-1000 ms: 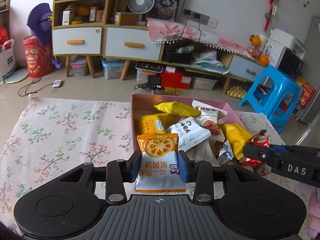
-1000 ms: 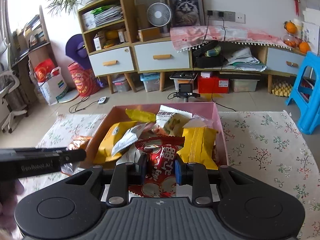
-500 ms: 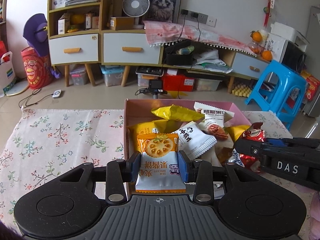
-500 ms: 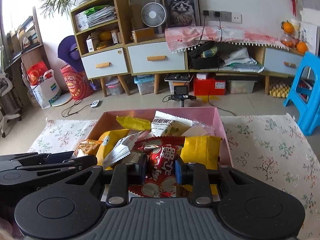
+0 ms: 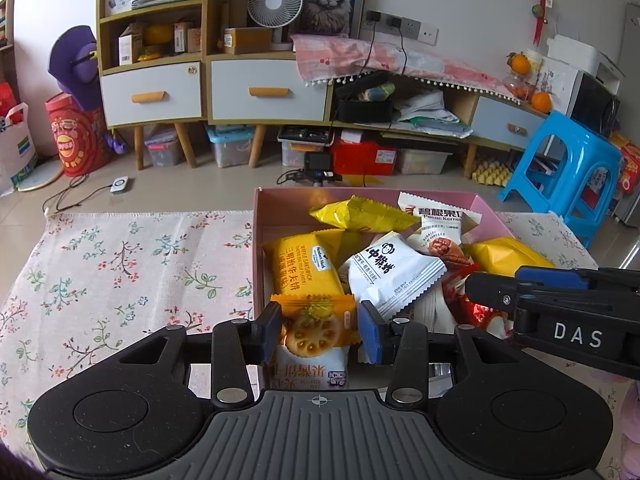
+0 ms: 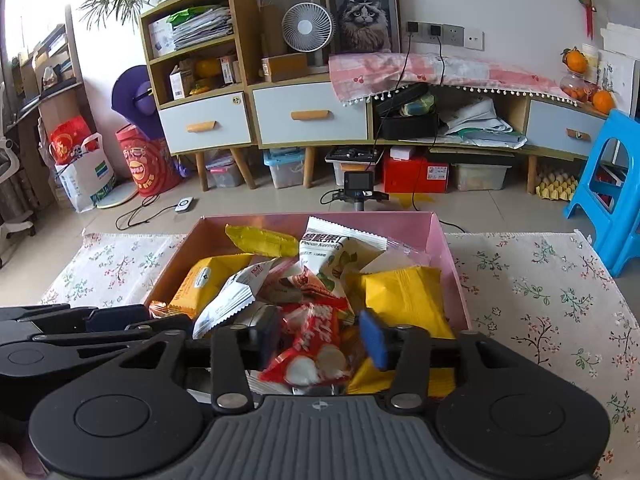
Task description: Organize snacks
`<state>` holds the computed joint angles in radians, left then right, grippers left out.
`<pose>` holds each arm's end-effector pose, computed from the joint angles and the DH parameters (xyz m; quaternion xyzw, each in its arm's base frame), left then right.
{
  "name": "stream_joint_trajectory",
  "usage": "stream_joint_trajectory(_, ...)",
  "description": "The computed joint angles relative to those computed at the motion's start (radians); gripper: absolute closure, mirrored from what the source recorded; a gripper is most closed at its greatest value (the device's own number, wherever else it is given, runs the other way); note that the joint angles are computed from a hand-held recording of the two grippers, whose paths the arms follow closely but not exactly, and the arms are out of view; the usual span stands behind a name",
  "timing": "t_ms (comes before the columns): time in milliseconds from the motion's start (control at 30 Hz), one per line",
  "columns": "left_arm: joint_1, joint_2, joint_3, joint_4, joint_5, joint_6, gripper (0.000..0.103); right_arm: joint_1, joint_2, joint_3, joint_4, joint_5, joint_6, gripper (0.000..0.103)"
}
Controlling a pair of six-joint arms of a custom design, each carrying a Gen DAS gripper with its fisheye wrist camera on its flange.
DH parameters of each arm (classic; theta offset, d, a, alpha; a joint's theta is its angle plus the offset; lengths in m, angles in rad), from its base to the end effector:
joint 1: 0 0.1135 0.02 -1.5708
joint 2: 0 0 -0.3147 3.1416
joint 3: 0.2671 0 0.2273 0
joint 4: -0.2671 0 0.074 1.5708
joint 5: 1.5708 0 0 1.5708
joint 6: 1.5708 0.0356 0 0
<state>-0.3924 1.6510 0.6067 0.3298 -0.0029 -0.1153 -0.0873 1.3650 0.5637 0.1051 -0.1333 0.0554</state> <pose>0.2680 -0.1108 0.1960 0.1251 0.9011 -0.1030 0.4022 0.2347 -0.0158 0.2357 0.0363 0.9036 0.0536 0.4235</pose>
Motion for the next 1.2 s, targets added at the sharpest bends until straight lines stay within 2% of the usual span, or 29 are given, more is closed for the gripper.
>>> stream_joint_trajectory(33,0.000,-0.001,0.000,-0.001,-0.001,-0.001,0.055,-0.004,0.000,0.000,0.000,-0.006,0.001,0.064)
stream_joint_trajectory(200,0.007,-0.009,0.009,-0.023,0.005,-0.013,0.052,0.002,-0.014,-0.001,-0.008,-0.009,0.012,0.055)
stream_joint_trajectory(300,0.015,-0.028,0.020,-0.051,0.019,-0.036,0.049,-0.002,-0.033,0.003,-0.026,-0.025,0.018,0.045)
stream_joint_trajectory(433,0.018,-0.061,0.029,-0.085,0.029,-0.058,0.038,-0.019,-0.074,0.008,-0.066,-0.068,0.017,0.036)
stream_joint_trajectory(567,0.007,-0.109,0.058,-0.199,0.002,-0.064,0.031,-0.053,-0.120,0.014,-0.107,-0.101,0.011,0.028)
stream_joint_trajectory(633,0.003,-0.143,0.058,-0.238,-0.010,-0.067,0.023,-0.081,-0.140,0.019,-0.134,-0.122,0.005,0.026)
stream_joint_trajectory(767,-0.008,-0.221,0.058,-0.335,-0.034,-0.064,0.016,-0.121,-0.184,0.023,-0.191,-0.142,-0.022,0.022)
stream_joint_trajectory(933,-0.011,-0.331,0.052,-0.458,-0.049,-0.057,0.007,-0.165,-0.266,0.027,-0.340,-0.139,-0.056,0.017)
stream_joint_trajectory(1067,-0.022,-0.407,0.038,-0.550,-0.079,-0.062,0.005,-0.167,-0.351,0.027,-0.449,-0.116,-0.123,0.013)
stream_joint_trajectory(1200,-0.062,-0.468,0.027,-0.636,-0.135,-0.075,0.005,-0.149,-0.397,0.059,-0.562,-0.073,-0.094,0.013)
